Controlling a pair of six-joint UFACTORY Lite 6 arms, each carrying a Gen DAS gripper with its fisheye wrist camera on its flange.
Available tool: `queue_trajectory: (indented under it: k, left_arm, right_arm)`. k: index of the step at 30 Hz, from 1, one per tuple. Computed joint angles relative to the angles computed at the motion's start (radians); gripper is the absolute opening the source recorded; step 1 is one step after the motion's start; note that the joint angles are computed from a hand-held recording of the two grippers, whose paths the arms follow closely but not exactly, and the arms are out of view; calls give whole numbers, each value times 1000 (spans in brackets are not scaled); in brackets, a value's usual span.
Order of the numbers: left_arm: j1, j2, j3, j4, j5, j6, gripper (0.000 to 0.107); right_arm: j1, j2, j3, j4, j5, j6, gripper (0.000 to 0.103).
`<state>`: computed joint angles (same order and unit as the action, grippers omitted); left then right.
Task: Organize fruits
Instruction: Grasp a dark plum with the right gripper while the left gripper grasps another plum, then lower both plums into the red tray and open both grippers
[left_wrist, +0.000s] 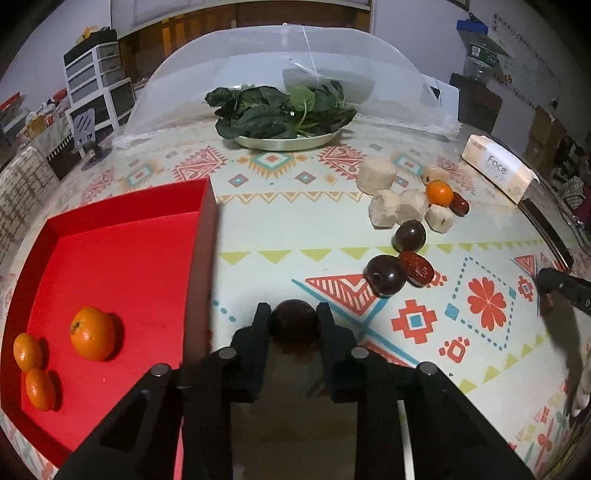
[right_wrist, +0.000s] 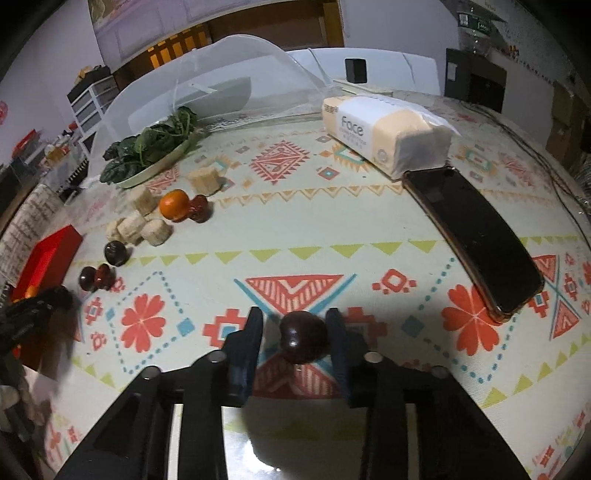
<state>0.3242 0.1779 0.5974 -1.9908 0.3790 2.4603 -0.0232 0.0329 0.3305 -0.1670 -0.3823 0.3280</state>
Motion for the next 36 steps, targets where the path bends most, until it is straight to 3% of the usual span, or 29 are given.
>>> queue_trajectory:
  k: [4,11,17,21,31,36]
  left_arm:
    - [38,-20,-12,87,38,-75,24]
    - [241,-113,-2,422,184,-379,24]
    - [485,-112,78,593,315,-497,24]
    - [599,-24,172,627,339,-509,24]
    - [712,216,344,677,314,-524,24]
    - [727,260,386,696,328,-538,24]
  right_arm:
    - [-24,-32,-17,-74,6,67,27]
    - [18,-128,-54,-108,33,127,27]
    - [184,-212,-50,-5,88,111,27]
    - [317,-196,-3,33,102,137,27]
    - [617,62,293,-11,114,307,27]
    - [733,292,589,-318,135,628,27]
